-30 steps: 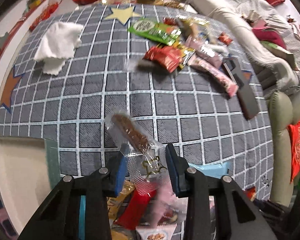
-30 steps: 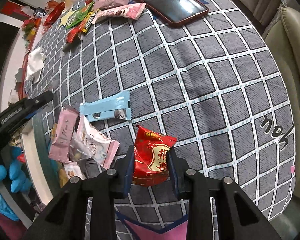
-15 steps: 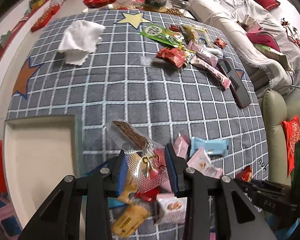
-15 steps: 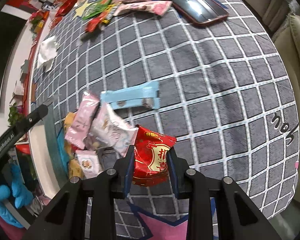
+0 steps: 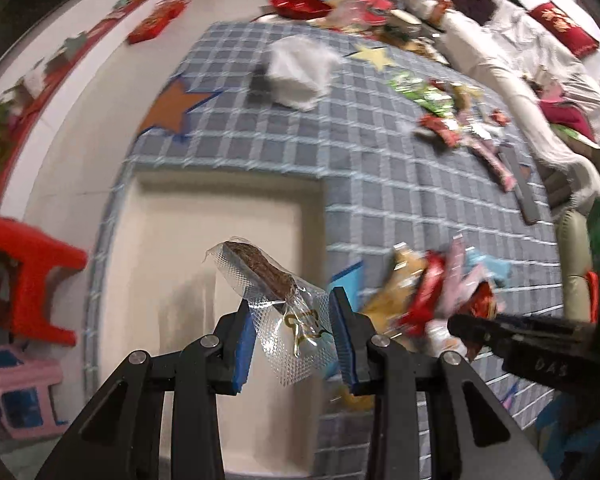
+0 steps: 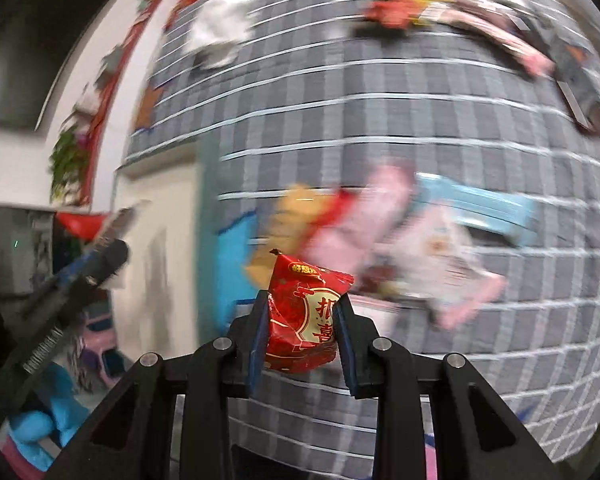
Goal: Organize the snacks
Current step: 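Carry both snacks over the beige box and open both tools to drop them, then move both tools back toward the remaining snack packets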
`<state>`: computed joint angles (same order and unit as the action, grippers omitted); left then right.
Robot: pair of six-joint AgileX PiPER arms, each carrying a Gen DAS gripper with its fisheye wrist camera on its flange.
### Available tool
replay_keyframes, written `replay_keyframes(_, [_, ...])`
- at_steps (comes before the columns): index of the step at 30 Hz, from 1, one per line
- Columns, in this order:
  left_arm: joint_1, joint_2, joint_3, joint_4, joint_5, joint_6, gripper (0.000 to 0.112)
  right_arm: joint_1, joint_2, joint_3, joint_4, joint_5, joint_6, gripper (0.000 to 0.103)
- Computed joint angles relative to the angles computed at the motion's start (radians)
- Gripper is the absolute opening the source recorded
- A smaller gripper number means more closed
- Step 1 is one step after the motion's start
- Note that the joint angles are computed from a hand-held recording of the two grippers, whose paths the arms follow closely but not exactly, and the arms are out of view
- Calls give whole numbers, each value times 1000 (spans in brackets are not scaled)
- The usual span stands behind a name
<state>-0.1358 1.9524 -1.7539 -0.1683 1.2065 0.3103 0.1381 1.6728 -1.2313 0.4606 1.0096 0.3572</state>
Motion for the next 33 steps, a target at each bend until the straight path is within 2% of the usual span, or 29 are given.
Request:
replay_keyframes(6, [112, -29, 127, 30, -56, 24, 38, 144, 201, -256, 42, 16, -3, 32])
replay_keyframes(12, [148, -39, 223, 84, -105, 20, 39, 221, 363, -454, 26, 91, 15, 33])
replay_keyframes(13, [153, -36, 229, 85, -104, 23, 44, 230, 384, -479, 13, 108, 22, 33])
replay_keyframes(14, [159, -33, 233, 85, -99, 25, 57, 227, 374, -465, 13, 115, 16, 33])
replay_keyframes(16, [166, -35, 242, 90, -109, 16, 71, 232, 385, -474, 5, 133, 30, 34])
replay_keyframes(18, [175, -43, 254, 85, -124, 24, 76, 236, 394, -487, -7, 142, 47, 64])
replay_keyframes(19, [173, -43, 250, 96, -120, 24, 78, 239, 388, -485, -26, 137, 60, 83])
replay_keyframes(25, [148, -43, 222, 99, -113, 52, 79, 206, 310, -402, -75, 127, 80, 84])
replay_keyframes(27, [135, -58, 213, 66, -105, 90, 79, 180, 262, -327, -93, 110, 99, 101])
replay_keyframes(33, [36, -54, 161, -47, -40, 184, 79, 67, 76, -66, -162, 64, 160, 103])
